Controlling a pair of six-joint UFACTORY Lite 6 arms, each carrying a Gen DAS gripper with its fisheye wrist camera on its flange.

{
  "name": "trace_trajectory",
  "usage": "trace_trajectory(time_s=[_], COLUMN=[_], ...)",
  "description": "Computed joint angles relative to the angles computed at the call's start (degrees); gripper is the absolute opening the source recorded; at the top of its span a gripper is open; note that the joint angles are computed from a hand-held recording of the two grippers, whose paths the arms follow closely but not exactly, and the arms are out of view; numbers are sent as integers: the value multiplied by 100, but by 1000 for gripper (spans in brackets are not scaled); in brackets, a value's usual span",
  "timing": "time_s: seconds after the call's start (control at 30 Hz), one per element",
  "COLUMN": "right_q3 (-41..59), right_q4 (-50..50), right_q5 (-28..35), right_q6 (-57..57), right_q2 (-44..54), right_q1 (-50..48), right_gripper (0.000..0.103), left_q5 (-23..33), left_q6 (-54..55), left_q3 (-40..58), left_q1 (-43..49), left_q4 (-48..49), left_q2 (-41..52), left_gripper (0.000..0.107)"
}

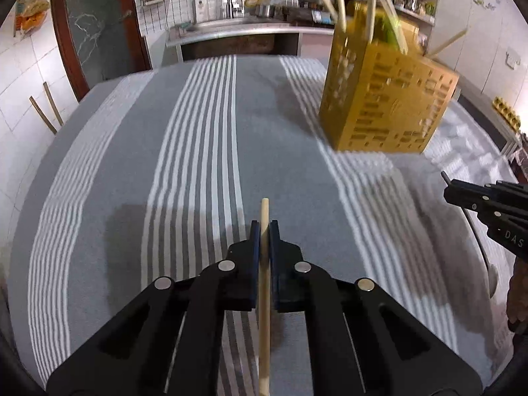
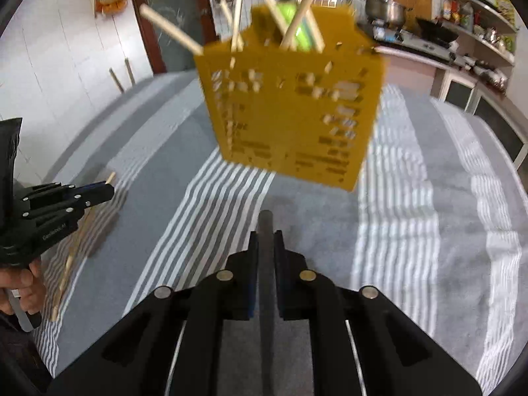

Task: Organize utensils
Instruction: 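Close the left tool on the chopstick while the right tool closes on the spoon handle, then lift the chopstick and dark grey spoon with both tools over the yellow caddy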

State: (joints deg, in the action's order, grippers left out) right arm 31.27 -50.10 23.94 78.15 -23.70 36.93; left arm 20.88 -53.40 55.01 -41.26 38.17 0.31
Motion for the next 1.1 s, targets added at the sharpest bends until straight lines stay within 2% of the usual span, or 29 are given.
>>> trace_trajectory(time_s=[0.27, 0.3, 0.5, 0.7, 0.8, 0.93, 1.07, 1.1], right_q3=[-431, -433, -433, -589, -627, -631, -689, -658], right_q4=[41, 44, -264, -228, -345, 218, 1449, 1563], right_q5=[762, 729, 1482, 1473, 1680, 1303, 410, 307], right_q6=[-141, -173, 158, -72, 32, -694, -2178, -2342], right_q2=[-1942, -1996, -2676, -3121, -3276, -3157, -2629, -2427], right_q1=[349, 307, 852, 683, 841, 304, -879, -959], right_gripper=[9, 9, 9, 9, 2, 3, 7, 15], left_q5=[454, 536, 1022, 1353, 1446, 1482, 1264, 1183], left_q6=[-539, -585, -1108, -1309, -1387, -1370, -1196, -1156], left_q3=[207, 304, 573, 789, 808, 822, 720, 698], left_q1=[-407, -465, -1009, -1445, -1555, -1600, -1321, -1253], left_q4=[342, 375, 831, 1027, 1117, 1129, 937, 891], left_q2=[-719, -723, -898, -941, -970, -950, -957, -937], left_gripper=[4, 4, 4, 4, 4, 4, 4, 4])
